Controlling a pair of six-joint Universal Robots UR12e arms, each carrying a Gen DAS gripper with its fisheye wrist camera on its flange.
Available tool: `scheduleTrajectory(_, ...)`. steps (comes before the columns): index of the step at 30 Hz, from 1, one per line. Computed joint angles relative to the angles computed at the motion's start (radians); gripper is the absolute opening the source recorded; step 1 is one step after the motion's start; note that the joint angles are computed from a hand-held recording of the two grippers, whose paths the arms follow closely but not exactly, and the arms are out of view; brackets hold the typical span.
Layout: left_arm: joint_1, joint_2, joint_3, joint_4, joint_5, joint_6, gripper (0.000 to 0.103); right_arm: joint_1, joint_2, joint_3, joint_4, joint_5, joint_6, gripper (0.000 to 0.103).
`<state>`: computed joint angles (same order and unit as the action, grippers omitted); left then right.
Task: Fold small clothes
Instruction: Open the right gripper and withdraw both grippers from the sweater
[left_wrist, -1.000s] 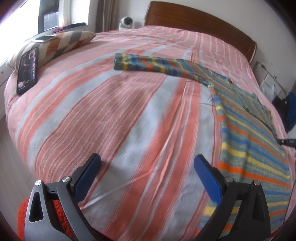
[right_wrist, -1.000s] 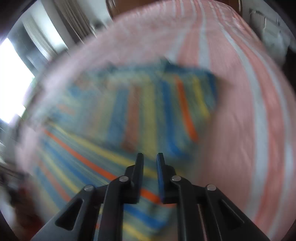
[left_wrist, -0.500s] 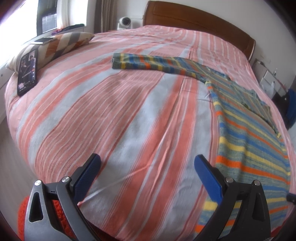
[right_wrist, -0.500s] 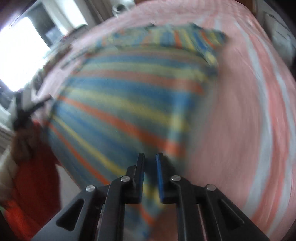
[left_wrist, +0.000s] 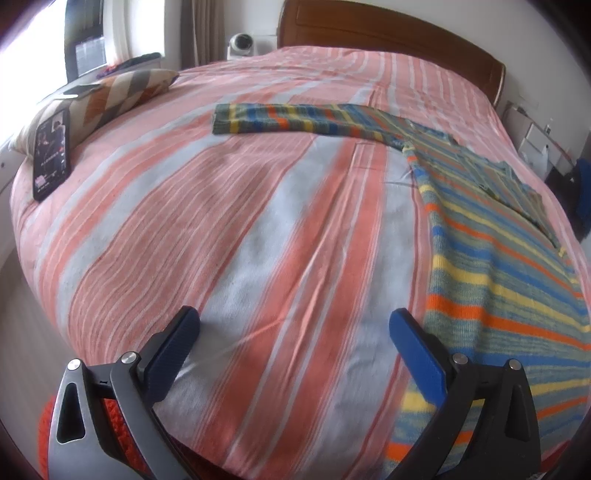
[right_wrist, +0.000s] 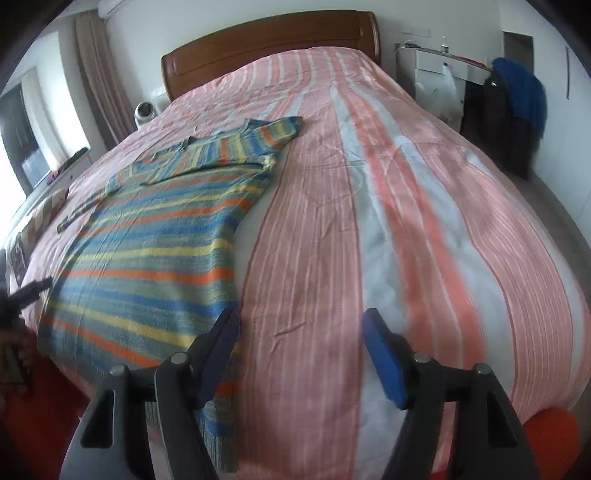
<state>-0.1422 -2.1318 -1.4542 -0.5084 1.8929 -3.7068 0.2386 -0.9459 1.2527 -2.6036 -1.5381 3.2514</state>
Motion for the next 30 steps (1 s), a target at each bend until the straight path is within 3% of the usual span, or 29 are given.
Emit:
scheduleTrajectory(6, -0.001, 0.0, 0.001, -0.003, -0.001, -0.002, 0.102, 0.01, 0.0, 0.012, -0.003, -0.066, -0.001, 0.086)
scheduleTrajectory(13, -0.003, -0.002, 0.003, -0.011, 0.006, -0.001, 0.102, 0.013, 0.002, 0.022, -0.028, -0.094, 0.014, 0.09)
scheduleTrajectory(30, -0.004, -0.003, 0.007, -0.021, 0.001, -0.001, 0.102, 0.015, 0.009, 0.018, -0.013, -0.078, -0.002, 0.09)
